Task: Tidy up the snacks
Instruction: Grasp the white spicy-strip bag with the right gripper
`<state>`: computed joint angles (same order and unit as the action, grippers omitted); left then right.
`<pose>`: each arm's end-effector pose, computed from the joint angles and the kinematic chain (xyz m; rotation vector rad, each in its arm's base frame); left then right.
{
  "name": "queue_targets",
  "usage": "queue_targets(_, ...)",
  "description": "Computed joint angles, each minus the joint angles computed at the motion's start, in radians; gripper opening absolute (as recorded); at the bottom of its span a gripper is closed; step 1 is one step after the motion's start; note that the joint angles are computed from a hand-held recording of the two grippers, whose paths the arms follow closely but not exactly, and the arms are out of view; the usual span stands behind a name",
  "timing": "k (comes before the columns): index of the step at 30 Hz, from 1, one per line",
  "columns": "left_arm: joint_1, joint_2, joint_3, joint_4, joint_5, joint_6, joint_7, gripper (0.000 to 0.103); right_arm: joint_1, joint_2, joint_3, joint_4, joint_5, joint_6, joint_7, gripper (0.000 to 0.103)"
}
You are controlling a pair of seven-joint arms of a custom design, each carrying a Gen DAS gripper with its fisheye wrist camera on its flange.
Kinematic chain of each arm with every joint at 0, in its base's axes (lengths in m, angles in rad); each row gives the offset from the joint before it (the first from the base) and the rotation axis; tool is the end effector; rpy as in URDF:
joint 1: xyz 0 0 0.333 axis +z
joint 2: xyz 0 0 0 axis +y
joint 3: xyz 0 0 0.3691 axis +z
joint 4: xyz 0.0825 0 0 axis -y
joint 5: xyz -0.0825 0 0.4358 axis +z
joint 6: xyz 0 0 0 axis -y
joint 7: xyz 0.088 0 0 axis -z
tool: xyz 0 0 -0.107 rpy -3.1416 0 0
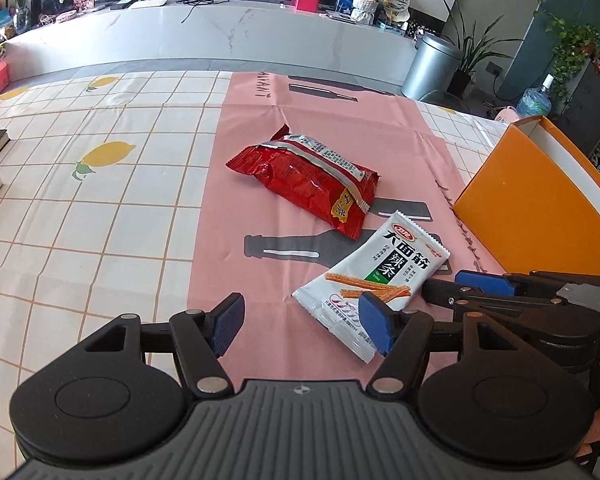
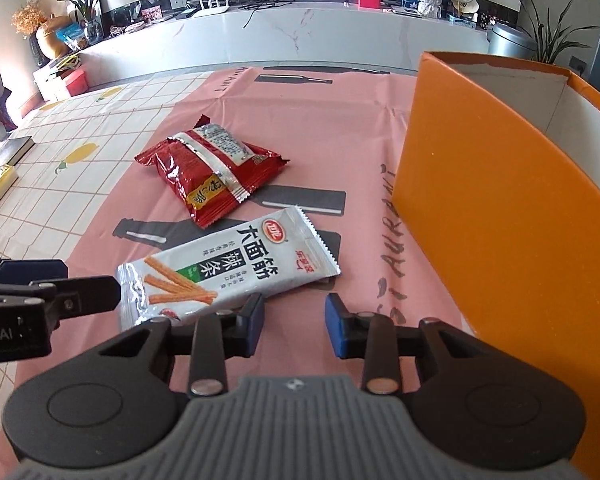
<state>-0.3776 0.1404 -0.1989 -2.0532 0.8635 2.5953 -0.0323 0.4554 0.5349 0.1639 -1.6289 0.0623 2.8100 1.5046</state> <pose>0.5424 -0.3657 0.4322 -2.1740 1.4845 -0.7238 0.6675 0.4426 0.4051 -2.2046 1.1874 -0.2852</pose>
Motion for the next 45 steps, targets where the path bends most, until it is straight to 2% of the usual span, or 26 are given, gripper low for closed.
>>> queue_targets(4, 0.004, 0.022, 0.009, 0.005, 0.009, 0.063, -0.001, 0.077, -0.041, 0.011, 0.045, 0.001, 0.062, 0.028, -0.029, 0.032)
queue_targets(8, 0.004, 0.043, 0.032, -0.008, 0.01, 0.202, -0.073, 0.074, -0.074, 0.015, 0.075, 0.011, 0.135, 0.006, -0.032, 0.031)
queue_targets(10, -0.005, 0.051, 0.04, -0.006, 0.009, 0.231, -0.076, 0.072, -0.082, 0.01, 0.075, 0.012, 0.163, -0.012, -0.022, 0.031)
queue_targets(13, -0.002, 0.067, 0.035, -0.004, -0.053, 0.298, 0.0, 0.07, -0.11, 0.001, 0.091, 0.008, 0.219, -0.041, -0.024, 0.032)
queue_targets(15, 0.007, 0.08, 0.02, 0.0, -0.131, 0.331, 0.104, 0.07, -0.137, -0.002, 0.113, 0.008, 0.273, -0.062, -0.037, 0.034)
queue_targets(17, -0.006, 0.085, 0.019, 0.017, -0.175, 0.291, 0.183, 0.07, -0.156, -0.001, 0.13, 0.011, 0.328, -0.076, -0.053, 0.041)
queue_targets(19, -0.036, 0.081, 0.035, 0.037, -0.181, 0.209, 0.213, 0.07, -0.149, 0.002, 0.126, 0.017, 0.348, -0.075, -0.062, 0.047)
queue_targets(24, -0.068, 0.045, 0.045, 0.051, -0.108, 0.011, 0.162, 0.07, -0.095, 0.024, 0.102, 0.038, 0.321, -0.038, -0.059, 0.057)
queue_targets(29, -0.045, 0.021, 0.02, 0.061, -0.071, -0.152, 0.125, 0.072, -0.008, 0.041, 0.037, 0.059, 0.202, -0.009, -0.005, 0.073)
queue_targets(33, -0.026, 0.02, 0.002, 0.068, -0.081, -0.211, 0.13, 0.072, 0.034, 0.066, 0.0, 0.09, 0.119, 0.003, 0.057, 0.078)
queue_targets(37, -0.012, 0.015, 0.002, 0.052, -0.066, -0.18, 0.064, 0.071, 0.077, 0.084, -0.045, 0.107, 0.011, 0.022, 0.087, 0.076)
queue_targets(38, -0.011, 0.017, 0.003, 0.054, -0.058, -0.175, 0.041, 0.071, 0.065, 0.083, -0.031, 0.101, 0.006, 0.033, 0.075, 0.074)
queue_targets(42, -0.001, 0.045, 0.008, 0.075, -0.046, -0.109, 0.009, 0.071, 0.026, 0.075, 0.004, 0.101, 0.016, 0.008, 0.054, 0.055)
queue_targets(45, -0.012, 0.091, 0.02, 0.124, -0.027, -0.084, 0.011, 0.071, 0.016, 0.061, -0.004, 0.094, 0.017, -0.017, 0.059, 0.039)
